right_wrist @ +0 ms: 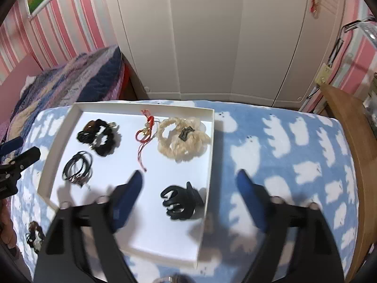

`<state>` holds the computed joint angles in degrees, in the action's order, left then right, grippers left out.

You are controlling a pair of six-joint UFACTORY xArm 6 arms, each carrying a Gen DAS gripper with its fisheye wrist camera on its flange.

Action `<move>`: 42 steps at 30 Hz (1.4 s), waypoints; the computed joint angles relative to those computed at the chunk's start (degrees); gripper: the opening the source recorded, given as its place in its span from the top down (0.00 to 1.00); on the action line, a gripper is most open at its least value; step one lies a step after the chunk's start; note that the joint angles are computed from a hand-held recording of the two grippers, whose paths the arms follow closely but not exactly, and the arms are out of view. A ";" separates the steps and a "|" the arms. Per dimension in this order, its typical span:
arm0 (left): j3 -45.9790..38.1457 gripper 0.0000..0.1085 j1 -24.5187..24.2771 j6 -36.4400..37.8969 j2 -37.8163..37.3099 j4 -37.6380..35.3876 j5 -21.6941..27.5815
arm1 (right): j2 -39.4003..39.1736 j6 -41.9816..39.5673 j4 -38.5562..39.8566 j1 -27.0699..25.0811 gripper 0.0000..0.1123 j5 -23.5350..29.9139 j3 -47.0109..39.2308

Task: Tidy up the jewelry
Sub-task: 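Move left tool to the wooden bead bracelet while right tool approaches the silver watch, then close left tool on the bead bracelet while right tool closes on the watch strap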

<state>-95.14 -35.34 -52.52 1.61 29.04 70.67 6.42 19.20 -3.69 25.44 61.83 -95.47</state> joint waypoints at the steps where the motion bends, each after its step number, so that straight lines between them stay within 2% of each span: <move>1: 2.19 0.09 -0.48 -0.65 -2.06 0.29 -0.28 | -2.74 0.43 -0.36 0.12 0.23 -1.36 3.08; 9: 11.98 0.08 -6.14 -5.16 -12.35 1.41 3.26 | -15.44 1.77 0.61 1.81 0.23 -2.61 15.72; 23: 26.26 0.08 -14.82 -16.32 -28.58 2.26 9.35 | -27.36 5.85 -6.84 7.76 0.23 3.67 24.64; 31: 27.79 0.08 -20.65 -19.68 -31.57 3.94 15.22 | -30.52 8.08 -8.75 10.37 0.23 5.55 26.71; 37: 30.13 0.09 -23.06 -22.05 -33.96 4.24 15.39 | -32.09 9.32 -9.26 11.89 0.23 6.57 28.02; 42: 31.20 0.19 -22.98 -21.64 -34.25 2.66 14.45 | -32.60 10.28 -9.63 12.34 0.23 7.43 28.90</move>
<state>-63.94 -58.32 -74.16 -32.64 31.70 85.13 -26.18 29.48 -13.32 37.78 69.27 -66.57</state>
